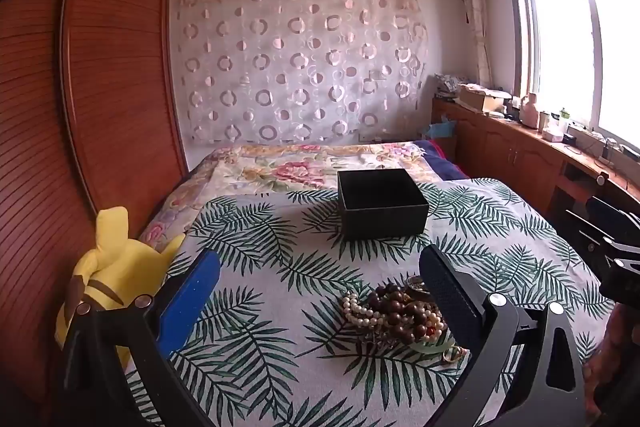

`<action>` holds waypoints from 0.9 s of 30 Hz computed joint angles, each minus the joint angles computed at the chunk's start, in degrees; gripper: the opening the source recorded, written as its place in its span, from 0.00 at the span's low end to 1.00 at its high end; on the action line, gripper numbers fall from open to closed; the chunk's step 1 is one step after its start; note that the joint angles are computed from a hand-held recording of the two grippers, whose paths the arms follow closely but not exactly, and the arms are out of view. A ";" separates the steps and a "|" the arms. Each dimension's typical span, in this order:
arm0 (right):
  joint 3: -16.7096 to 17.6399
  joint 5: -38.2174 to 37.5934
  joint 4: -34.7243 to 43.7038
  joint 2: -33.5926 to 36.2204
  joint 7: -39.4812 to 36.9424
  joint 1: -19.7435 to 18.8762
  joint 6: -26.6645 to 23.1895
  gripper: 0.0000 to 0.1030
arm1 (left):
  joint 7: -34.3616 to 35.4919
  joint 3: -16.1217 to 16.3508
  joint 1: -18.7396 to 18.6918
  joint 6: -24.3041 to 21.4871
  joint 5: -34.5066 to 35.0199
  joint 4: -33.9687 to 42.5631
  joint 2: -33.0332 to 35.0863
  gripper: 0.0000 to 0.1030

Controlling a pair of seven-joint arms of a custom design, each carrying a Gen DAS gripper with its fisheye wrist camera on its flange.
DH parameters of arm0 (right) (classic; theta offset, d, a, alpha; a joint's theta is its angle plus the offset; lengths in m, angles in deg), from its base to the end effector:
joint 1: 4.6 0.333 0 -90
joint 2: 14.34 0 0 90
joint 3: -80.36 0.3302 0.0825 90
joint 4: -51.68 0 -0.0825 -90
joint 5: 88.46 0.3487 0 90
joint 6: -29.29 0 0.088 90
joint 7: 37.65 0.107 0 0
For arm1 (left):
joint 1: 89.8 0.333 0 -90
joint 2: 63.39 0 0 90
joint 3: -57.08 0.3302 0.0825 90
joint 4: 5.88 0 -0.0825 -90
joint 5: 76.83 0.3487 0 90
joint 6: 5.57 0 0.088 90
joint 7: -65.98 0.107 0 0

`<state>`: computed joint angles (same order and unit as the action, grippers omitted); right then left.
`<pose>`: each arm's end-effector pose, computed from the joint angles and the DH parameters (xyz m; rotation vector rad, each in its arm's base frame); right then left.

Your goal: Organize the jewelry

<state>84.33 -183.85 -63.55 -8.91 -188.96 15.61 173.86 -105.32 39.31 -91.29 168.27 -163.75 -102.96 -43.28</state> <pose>0.5200 0.2428 0.4760 -1.2168 1.7453 -1.0857 0.6379 -0.1135 0.4806 -1.1309 1.9634 -1.2097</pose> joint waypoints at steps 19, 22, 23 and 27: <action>-0.06 0.33 0.19 0.18 -0.15 0.21 0.07 0.98 | 1.66 0.18 -0.20 0.47 -1.94 -0.16 -0.39 0.94; -0.06 0.29 0.07 0.07 -0.09 0.17 0.11 0.98 | 2.18 0.63 -0.51 0.29 -2.52 -0.39 -0.80 0.94; -0.07 0.28 0.01 0.00 -0.15 0.13 0.26 0.98 | 2.22 0.84 -0.59 0.19 -2.65 -0.17 -0.44 0.94; 0.04 0.15 0.52 0.56 -0.06 0.14 0.09 0.98 | 1.97 1.29 -0.88 0.01 -2.46 -0.17 -0.48 0.94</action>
